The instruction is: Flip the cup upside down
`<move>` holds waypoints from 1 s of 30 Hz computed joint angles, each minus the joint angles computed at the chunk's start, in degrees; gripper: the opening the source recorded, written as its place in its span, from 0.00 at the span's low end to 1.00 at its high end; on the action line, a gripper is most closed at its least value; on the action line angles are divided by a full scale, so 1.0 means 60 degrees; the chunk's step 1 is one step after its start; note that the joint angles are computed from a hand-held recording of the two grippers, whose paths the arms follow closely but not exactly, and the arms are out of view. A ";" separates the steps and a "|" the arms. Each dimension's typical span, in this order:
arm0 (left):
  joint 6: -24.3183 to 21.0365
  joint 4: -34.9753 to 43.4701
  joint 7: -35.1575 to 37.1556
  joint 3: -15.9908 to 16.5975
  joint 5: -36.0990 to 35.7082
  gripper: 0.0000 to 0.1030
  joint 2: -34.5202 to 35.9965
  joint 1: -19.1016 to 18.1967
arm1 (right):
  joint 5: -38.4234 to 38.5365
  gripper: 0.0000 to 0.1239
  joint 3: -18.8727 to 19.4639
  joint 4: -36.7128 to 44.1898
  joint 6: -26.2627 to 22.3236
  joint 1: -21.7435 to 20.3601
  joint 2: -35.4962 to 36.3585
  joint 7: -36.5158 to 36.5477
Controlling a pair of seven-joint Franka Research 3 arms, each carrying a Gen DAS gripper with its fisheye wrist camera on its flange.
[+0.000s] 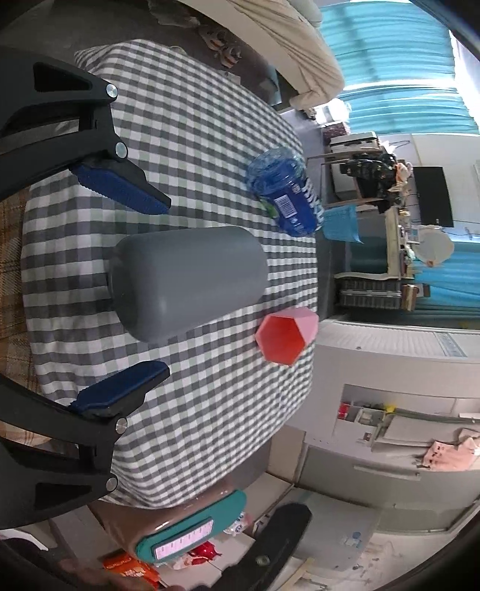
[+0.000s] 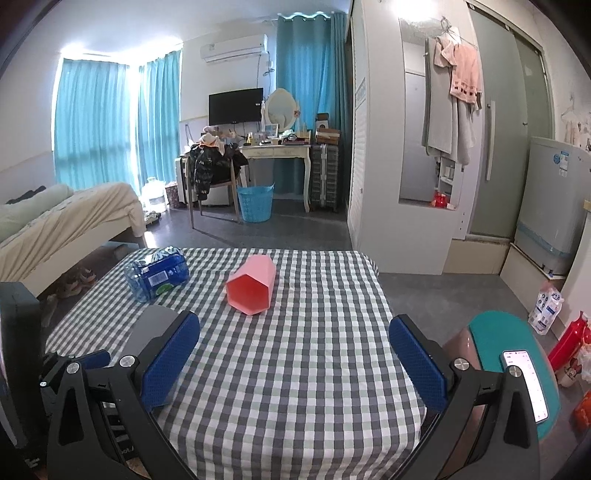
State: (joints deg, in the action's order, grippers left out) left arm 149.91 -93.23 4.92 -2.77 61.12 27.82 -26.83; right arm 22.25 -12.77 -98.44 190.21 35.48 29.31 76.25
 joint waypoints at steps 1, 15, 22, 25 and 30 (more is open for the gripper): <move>0.0063 -0.0118 -0.0242 0.0083 0.0215 0.82 -0.0107 -0.0076 | 0.0015 0.83 -0.0077 -0.0046 0.0021 0.0095 -0.0031 -0.0006; -0.1497 -0.2955 -0.5239 0.0091 0.5387 0.94 -0.2740 0.0281 | 0.1155 0.83 -0.1449 -0.0334 0.0212 0.2104 0.0029 -0.0468; -0.1793 -0.3953 -0.6068 -0.0417 0.5935 0.95 -0.3315 0.1271 | 0.0687 0.83 -0.1873 0.0422 -0.0962 0.2819 0.0882 0.0492; -0.1735 -0.4130 -0.6126 -0.0647 0.5981 0.95 -0.3301 0.1728 | 0.0292 0.83 -0.1740 0.0974 -0.1569 0.2774 0.1372 0.0885; -0.1329 -0.4385 -0.6502 -0.0887 0.6004 0.95 -0.3214 0.2276 | -0.0327 0.83 -0.1813 0.1981 -0.2478 0.2741 0.2232 0.1754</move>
State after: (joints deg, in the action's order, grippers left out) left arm 141.94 -119.54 -34.09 -8.09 97.15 8.54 -13.18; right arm 20.29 -23.65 -86.56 175.34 51.93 42.70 86.77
